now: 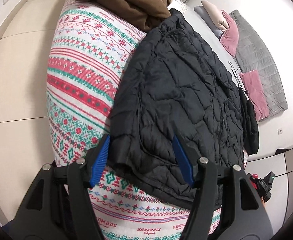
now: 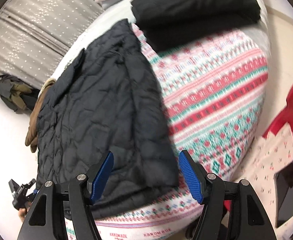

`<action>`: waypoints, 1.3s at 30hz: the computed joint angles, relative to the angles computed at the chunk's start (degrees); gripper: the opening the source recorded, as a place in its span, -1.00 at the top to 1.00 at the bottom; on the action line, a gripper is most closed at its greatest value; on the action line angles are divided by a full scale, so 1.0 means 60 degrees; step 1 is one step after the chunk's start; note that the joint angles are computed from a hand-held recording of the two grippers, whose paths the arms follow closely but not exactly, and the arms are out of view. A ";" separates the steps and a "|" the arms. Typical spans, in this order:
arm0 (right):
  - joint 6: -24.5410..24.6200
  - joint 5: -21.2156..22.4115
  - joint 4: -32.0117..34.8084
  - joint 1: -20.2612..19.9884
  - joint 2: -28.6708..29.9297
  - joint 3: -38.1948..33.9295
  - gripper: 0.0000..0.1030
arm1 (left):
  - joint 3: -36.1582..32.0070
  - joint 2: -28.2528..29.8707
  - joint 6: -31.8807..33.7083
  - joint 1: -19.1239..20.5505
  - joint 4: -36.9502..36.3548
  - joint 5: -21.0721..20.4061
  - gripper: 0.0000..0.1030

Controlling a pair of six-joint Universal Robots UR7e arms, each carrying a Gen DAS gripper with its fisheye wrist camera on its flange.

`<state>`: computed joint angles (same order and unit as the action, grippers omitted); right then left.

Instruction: Fold large clothes

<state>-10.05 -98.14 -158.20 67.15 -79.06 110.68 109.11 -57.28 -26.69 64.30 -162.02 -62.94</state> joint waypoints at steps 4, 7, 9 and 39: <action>0.0310 0.0530 0.0336 -0.0326 -0.0089 0.0017 -0.22 | 0.0031 0.0005 -0.0111 0.0022 -0.0024 -0.0068 -0.25; 0.0551 0.1341 0.0758 -0.0632 -0.0164 -0.0024 0.08 | 0.0097 -0.0002 -0.0166 0.0030 -0.0065 -0.0115 -0.25; 0.0676 0.1494 0.0888 -0.0719 -0.0160 -0.0033 0.23 | 0.0088 0.0034 -0.0187 0.0026 -0.0021 -0.0056 -0.25; 0.0568 0.3177 -0.0440 -0.1124 -0.0557 0.1015 0.89 | 0.0573 -0.0177 -0.0269 -0.0254 -0.1088 0.0167 0.83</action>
<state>-6.65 -79.08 -160.84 60.40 -82.39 116.77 112.54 -58.35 -28.31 62.77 -168.55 -61.94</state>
